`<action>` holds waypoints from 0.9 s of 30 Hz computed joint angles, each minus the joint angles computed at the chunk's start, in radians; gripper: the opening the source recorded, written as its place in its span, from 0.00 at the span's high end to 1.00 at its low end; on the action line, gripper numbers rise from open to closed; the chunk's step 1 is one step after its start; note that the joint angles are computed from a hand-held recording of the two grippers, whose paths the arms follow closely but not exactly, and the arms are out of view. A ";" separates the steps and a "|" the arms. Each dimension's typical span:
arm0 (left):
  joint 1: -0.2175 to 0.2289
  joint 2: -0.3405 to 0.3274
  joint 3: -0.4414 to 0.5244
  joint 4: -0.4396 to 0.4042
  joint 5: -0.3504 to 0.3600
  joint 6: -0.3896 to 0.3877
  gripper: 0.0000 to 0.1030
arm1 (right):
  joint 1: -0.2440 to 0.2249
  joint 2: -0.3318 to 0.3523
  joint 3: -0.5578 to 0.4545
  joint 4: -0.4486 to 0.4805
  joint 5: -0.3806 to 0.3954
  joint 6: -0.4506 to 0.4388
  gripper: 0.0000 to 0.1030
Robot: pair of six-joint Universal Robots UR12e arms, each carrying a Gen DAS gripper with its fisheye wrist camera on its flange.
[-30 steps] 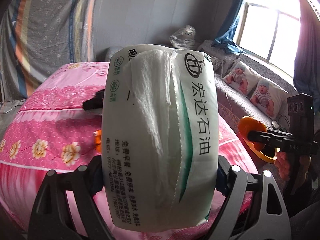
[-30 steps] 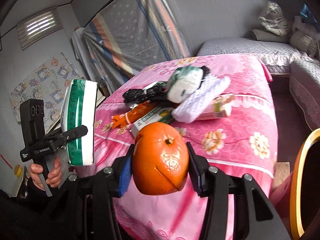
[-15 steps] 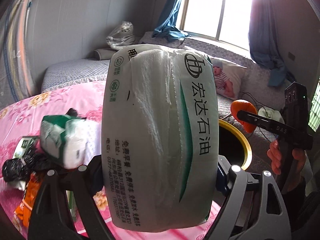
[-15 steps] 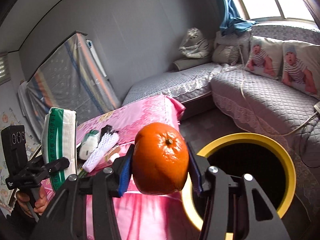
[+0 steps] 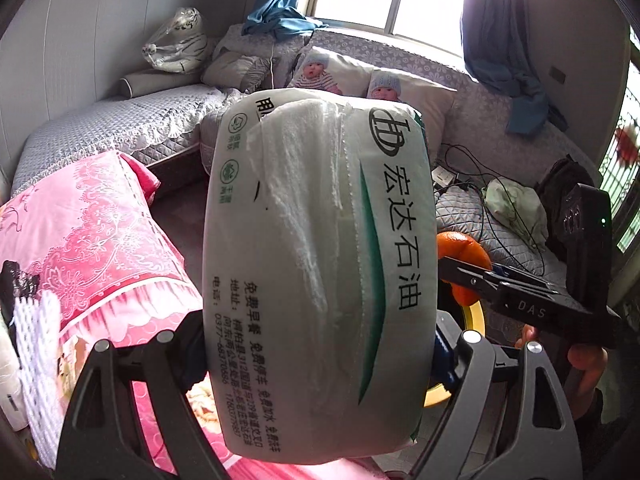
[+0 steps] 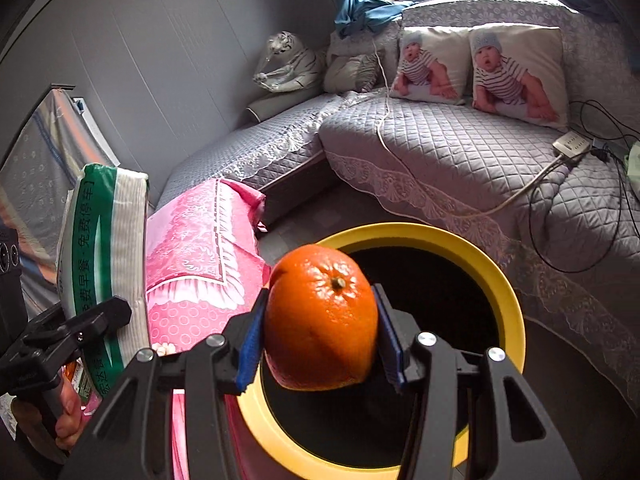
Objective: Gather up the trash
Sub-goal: 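Carry the orange and tissue pack over the yellow bin and open both tools, then move both open tools from the bin back toward the bed items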
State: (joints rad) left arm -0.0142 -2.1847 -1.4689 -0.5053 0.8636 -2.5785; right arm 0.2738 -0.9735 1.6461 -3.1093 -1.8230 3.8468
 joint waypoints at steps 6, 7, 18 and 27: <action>-0.041 -0.026 0.038 -0.032 0.034 0.009 0.22 | -0.009 -0.004 0.015 0.018 -0.020 0.061 0.55; -0.045 -0.032 0.048 -0.035 0.039 0.001 0.22 | -0.010 -0.006 0.018 0.023 -0.028 0.070 0.54; -0.027 -0.036 0.037 0.072 0.011 -0.096 0.08 | -0.003 -0.050 0.107 -0.138 -0.174 0.126 0.25; 0.027 -0.029 0.013 0.131 -0.043 -0.180 0.08 | -0.078 0.010 0.148 -0.647 0.027 -0.054 0.10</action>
